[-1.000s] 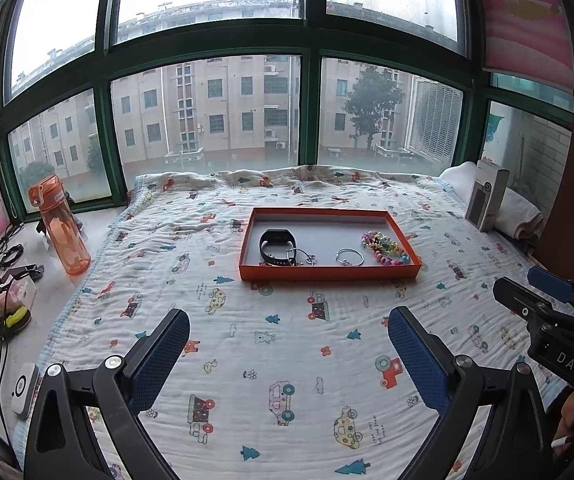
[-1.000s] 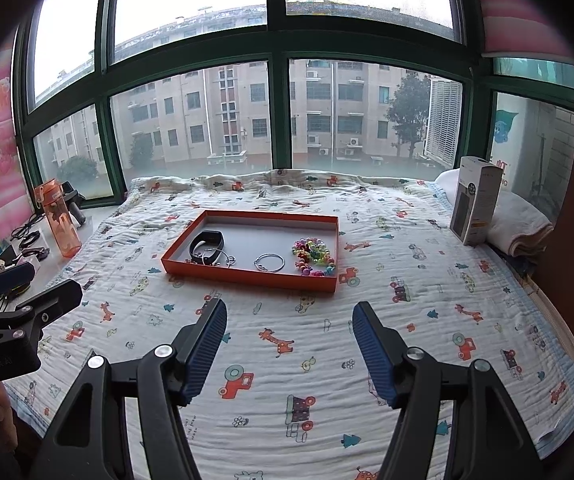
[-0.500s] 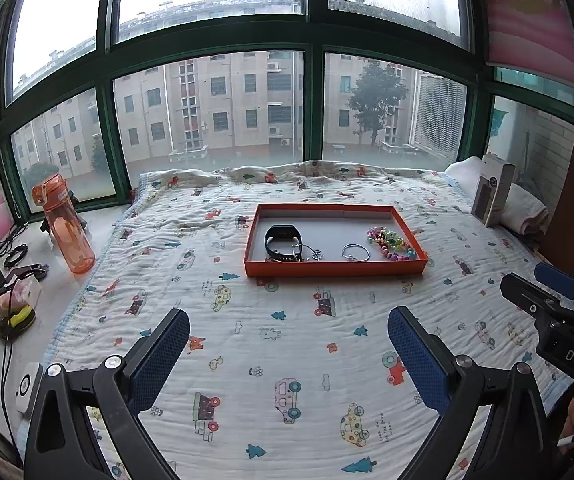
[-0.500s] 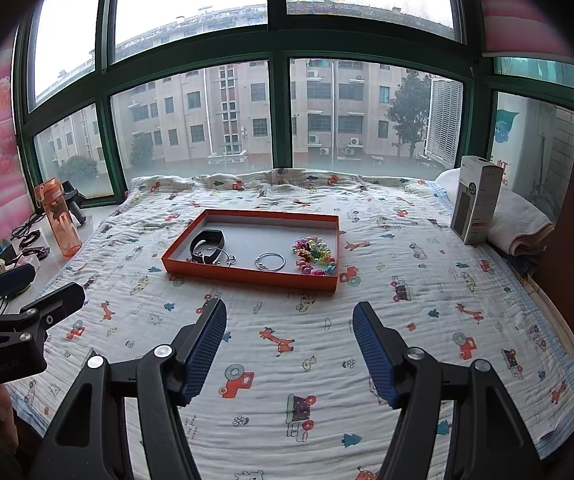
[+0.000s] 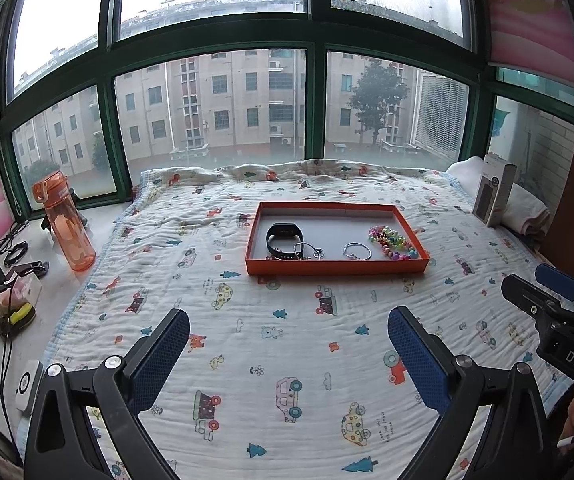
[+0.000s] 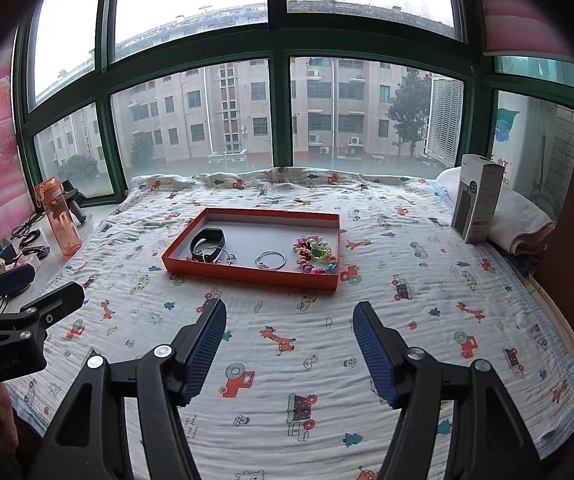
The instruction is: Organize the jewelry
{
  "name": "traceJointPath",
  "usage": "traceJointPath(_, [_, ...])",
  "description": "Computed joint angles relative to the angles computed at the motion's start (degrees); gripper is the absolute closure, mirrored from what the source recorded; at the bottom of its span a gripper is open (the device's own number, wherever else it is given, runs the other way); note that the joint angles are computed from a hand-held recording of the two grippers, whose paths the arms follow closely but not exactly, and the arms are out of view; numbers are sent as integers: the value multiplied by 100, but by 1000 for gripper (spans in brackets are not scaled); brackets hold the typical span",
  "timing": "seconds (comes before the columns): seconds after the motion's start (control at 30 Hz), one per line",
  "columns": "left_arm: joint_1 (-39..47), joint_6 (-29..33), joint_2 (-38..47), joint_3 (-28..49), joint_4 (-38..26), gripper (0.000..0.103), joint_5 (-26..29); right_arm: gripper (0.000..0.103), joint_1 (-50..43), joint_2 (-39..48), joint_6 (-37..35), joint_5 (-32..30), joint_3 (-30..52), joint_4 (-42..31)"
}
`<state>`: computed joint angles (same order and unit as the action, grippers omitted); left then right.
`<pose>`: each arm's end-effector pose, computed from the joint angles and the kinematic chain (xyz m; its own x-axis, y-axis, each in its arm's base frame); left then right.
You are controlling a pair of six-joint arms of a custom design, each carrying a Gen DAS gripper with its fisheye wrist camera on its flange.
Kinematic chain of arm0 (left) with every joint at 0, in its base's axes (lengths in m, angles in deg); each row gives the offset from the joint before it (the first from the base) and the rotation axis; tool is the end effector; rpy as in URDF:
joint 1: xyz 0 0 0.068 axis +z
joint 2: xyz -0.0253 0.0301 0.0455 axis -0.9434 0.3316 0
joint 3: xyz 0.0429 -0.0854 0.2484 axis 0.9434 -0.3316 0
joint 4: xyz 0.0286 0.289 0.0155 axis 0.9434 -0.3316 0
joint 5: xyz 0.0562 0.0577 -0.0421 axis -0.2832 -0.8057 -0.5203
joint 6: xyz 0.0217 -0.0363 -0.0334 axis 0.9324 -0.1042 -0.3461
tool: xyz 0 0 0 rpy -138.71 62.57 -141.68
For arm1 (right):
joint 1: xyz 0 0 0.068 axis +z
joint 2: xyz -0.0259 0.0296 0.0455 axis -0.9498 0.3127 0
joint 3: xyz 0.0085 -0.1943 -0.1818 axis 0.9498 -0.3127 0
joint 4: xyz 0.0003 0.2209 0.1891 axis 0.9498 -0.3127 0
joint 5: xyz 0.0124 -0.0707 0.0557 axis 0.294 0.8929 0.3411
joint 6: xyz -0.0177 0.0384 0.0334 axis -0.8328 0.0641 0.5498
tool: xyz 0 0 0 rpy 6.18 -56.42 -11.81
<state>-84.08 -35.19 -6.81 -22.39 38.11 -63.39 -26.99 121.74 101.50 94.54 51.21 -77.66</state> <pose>0.2808 -0.0688 0.2269 -0.5624 0.1743 -0.8083 0.2913 0.9566 0.0036 0.2212 0.1870 0.1664 -0.4667 0.0982 -0.8790 0.0793 0.9945 0.0689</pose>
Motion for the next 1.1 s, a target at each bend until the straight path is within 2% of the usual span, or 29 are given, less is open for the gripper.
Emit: traceJointPath(1.1, [-18, -38, 43, -28, 21, 0, -65, 31, 13, 55, 18, -4, -5, 45])
